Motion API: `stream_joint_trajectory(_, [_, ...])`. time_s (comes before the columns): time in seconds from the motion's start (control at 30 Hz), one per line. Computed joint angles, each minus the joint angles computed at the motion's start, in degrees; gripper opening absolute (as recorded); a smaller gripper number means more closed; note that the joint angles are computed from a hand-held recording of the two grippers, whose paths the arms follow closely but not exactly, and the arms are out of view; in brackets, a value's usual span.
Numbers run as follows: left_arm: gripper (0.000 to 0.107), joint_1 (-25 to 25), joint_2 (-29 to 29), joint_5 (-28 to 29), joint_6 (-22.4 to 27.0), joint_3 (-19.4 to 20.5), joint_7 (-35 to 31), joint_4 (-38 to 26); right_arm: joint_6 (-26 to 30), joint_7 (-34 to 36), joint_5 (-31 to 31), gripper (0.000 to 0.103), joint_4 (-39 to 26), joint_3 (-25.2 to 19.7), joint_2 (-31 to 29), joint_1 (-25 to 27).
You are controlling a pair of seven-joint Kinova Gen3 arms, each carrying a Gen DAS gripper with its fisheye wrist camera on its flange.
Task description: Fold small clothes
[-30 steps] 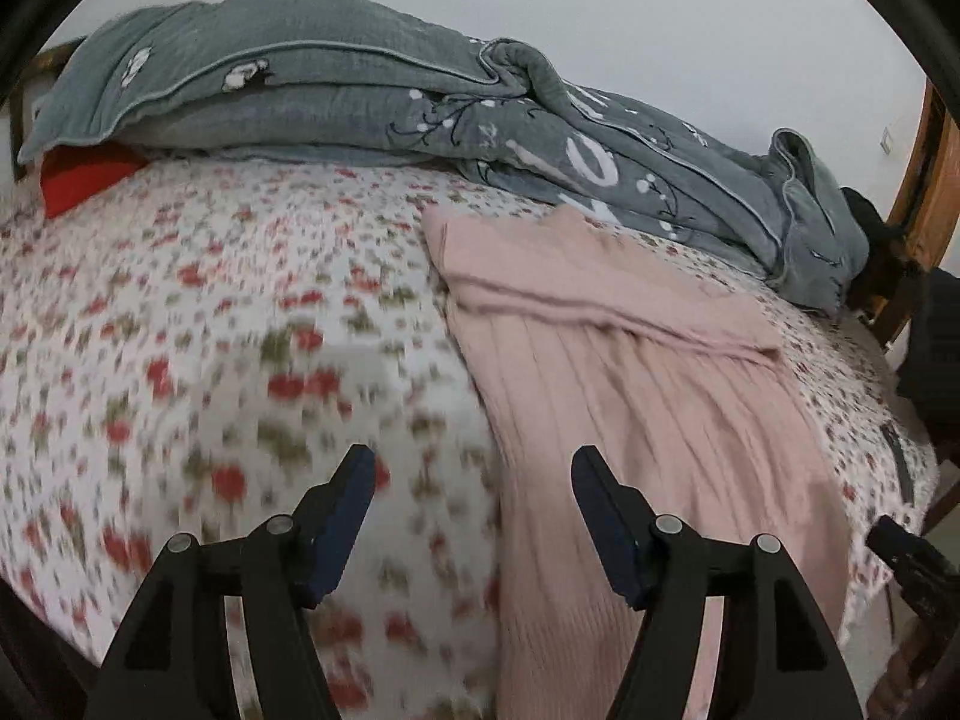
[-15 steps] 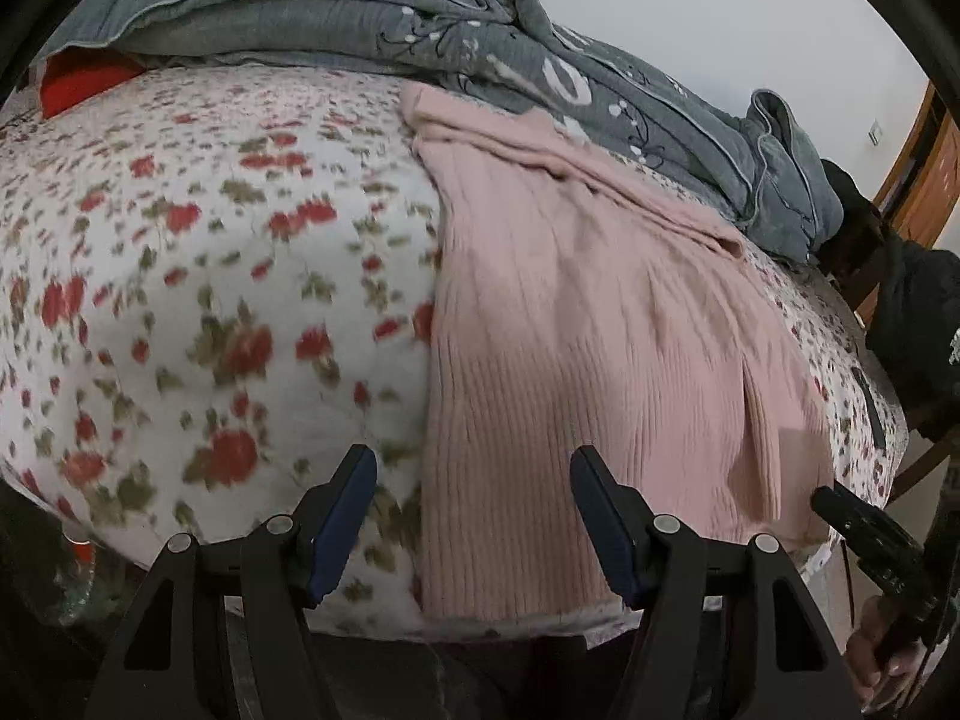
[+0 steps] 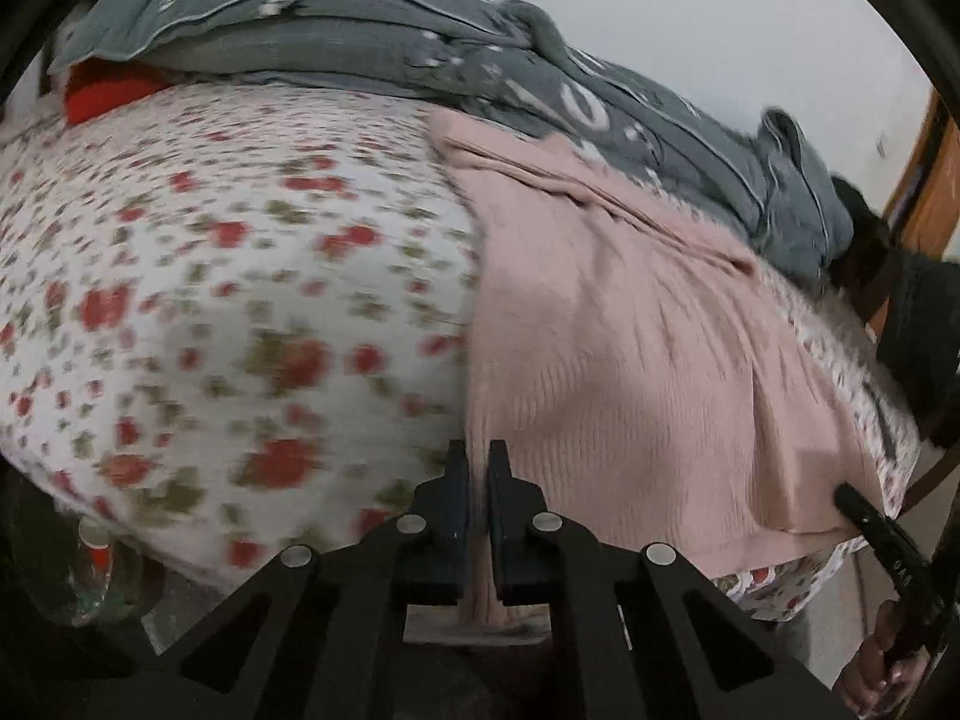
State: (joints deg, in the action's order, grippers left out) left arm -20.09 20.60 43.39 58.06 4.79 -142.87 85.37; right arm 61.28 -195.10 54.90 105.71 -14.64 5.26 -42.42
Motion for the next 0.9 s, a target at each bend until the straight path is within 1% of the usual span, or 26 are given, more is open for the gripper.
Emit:
stream_joint_trajectory(0.03, [0.006,-0.9,0.9,0.5,1.6,-0.1,0.2,-1.1,-0.3,-2.1,0.4,0.005,1.7,0.3,-1.9,-0.3])
stream_joint_trajectory(0.1, [0.006,-1.9,2.0,1.1,3.7,0.1,0.2,-2.1,-2.2,-4.0,0.1,0.004,4.0,-0.5,-4.0,1.0])
stream_joint_trajectory(0.2, [0.007,-1.3,1.5,0.4,2.4,0.1,-0.5,-1.2,-2.3,-3.5,-1.1,0.004,4.3,-1.3,-3.7,2.3])
stream_joint_trajectory(0.27, [0.007,-0.6,1.4,-0.7,2.6,0.1,-0.1,-1.2,-3.8,-3.2,-2.0,0.004,4.4,-1.4,-3.5,2.9])
stream_joint_trajectory(0.33, [0.009,-0.1,1.1,-1.6,2.4,0.0,-0.3,-0.6,-4.2,-1.5,-3.0,0.005,4.0,-1.3,-2.9,3.4])
stream_joint_trajectory(0.43, [0.01,-0.4,0.8,-1.6,2.7,0.1,-1.3,0.1,-6.1,0.8,-4.2,0.007,3.4,-0.6,-2.5,4.0])
stream_joint_trajectory(0.47, [0.014,-0.4,0.8,-1.6,2.9,0.0,-1.3,0.2,-6.5,0.8,-4.1,0.009,3.5,-0.6,-2.6,4.0])
stream_joint_trajectory(0.5, [0.016,-0.2,0.8,-1.9,2.9,-0.2,-0.7,0.1,-6.7,0.9,-4.2,0.015,3.3,-0.5,-2.5,4.1])
stream_joint_trajectory(0.53, [0.018,0.1,1.0,-2.5,3.2,-0.4,0.1,-0.3,-6.7,0.9,-4.3,0.018,3.1,-0.4,-2.5,4.2])
stream_joint_trajectory(0.6, [0.019,0.3,1.3,-3.3,4.1,-0.4,0.8,-0.8,-6.4,0.5,-4.1,0.028,2.7,-0.4,-2.3,4.0])
stream_joint_trajectory(0.67, [0.022,0.3,0.8,-3.3,3.4,-0.3,0.1,0.0,-7.0,1.2,-4.5,0.03,2.5,-0.2,-2.2,4.2])
stream_joint_trajectory(0.77, [0.023,0.5,0.7,-3.3,3.4,-0.3,0.2,0.1,-6.7,3.7,-6.3,0.029,1.5,0.2,-1.4,4.5])
stream_joint_trajectory(0.83, [0.023,0.9,0.9,-3.7,3.9,-0.4,1.2,-0.6,-7.6,5.1,-7.9,0.013,1.3,0.6,-1.3,4.7])
stream_joint_trajectory(0.87, [0.022,1.0,1.1,-4.0,4.4,-0.4,1.6,-1.1,-8.0,6.2,-9.0,0.007,1.2,0.8,-1.3,5.0])
stream_joint_trajectory(0.9, [0.02,1.0,1.5,-4.2,5.3,-0.3,2.0,-1.8,-7.7,6.7,-9.4,0.006,0.8,0.8,-1.2,5.0])
